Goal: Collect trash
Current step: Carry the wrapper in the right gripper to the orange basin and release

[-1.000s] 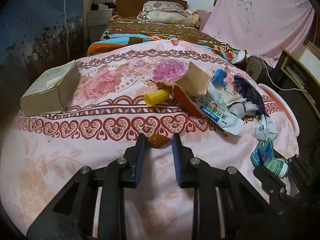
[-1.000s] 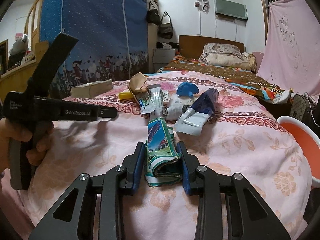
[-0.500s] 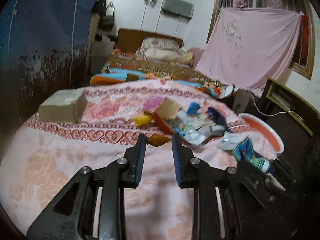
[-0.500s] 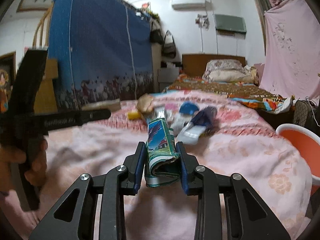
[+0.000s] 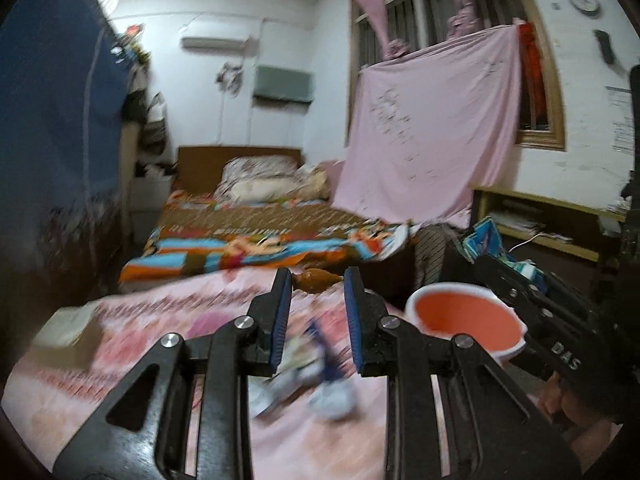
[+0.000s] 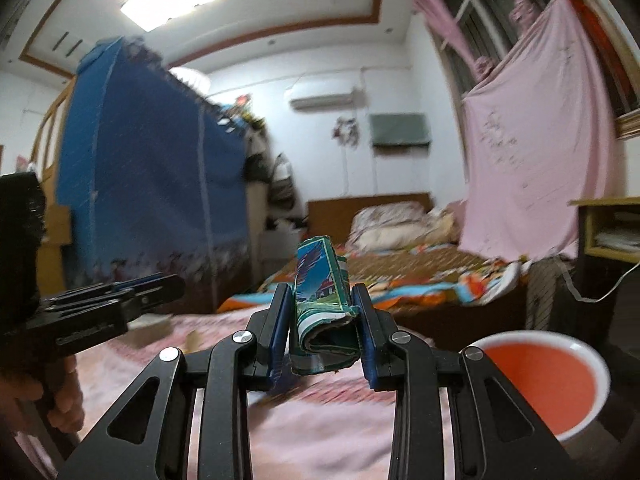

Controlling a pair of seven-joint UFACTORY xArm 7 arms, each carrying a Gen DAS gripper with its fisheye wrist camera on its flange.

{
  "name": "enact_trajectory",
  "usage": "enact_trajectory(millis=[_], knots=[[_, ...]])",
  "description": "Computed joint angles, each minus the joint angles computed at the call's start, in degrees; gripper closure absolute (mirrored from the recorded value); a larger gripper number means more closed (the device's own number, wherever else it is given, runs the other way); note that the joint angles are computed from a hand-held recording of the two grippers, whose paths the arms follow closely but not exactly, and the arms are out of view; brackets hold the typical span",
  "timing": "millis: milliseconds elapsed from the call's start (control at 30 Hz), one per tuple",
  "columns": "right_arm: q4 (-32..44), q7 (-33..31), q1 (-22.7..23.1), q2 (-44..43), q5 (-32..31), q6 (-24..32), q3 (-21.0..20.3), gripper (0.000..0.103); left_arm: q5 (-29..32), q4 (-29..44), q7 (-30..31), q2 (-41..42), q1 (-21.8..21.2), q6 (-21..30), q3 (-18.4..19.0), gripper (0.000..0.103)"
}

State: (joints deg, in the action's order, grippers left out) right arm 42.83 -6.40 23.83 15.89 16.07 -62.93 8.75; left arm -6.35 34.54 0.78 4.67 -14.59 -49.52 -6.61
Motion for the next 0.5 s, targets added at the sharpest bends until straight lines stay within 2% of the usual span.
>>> enact_trajectory(millis=[200,367,500], knots=[[0.9,1.5,-3.3,0.3,2.1,-3.1,-2.1,0.075,4.0,9.3,1.2,5.2,-2.2,2.4,-1.4,0.092],[2.6,2.7,-5.6,2.1,6.7,-1.8,-3.1,0.075,10.6,18.1,-1.8,9.8,-2.6,10.9,-2.3,0.092],[3.0,4.2,-7.2,3.2,9.6,1.2,-4.0,0.075,17.5,25.8,-7.7,14.1,-0.7,20.4,-4.6,0.092]])
